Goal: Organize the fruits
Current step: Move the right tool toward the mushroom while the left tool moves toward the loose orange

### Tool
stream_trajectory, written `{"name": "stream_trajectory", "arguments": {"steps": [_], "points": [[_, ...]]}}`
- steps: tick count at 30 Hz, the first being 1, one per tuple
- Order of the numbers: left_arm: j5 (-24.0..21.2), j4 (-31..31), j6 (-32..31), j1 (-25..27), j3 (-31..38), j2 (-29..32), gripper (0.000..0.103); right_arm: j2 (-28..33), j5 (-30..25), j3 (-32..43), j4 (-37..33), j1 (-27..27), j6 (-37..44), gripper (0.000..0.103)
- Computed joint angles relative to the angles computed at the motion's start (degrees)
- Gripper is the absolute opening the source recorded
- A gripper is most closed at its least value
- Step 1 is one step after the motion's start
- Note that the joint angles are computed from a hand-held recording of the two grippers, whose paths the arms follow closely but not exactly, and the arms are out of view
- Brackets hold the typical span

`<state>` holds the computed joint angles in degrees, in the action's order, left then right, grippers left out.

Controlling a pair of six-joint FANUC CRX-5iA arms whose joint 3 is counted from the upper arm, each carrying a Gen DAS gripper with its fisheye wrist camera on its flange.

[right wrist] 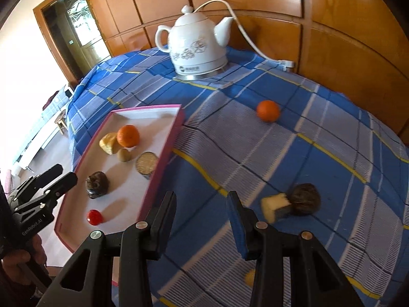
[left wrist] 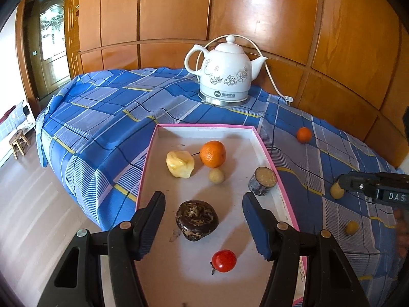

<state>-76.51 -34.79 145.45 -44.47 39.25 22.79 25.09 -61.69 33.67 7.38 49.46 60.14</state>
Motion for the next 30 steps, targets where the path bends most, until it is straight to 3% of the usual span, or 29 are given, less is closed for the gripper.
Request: {"name": "stream_trajectory", "arguments": {"steps": [16, 30], "points": [[-0.5, 0.7, -2.9, -0.4, 2.6, 1.9, 0.063, -5.1, 0.2, -7.9, 6.6, -2.7, -2.6, 0.041], [-1.2, 2.9, -8.1, 0.0, 7.8, 5.4, 0.063, -8.6, 0.1, -15.6, 10.7, -9.5, -9.5, 0.041]]}}
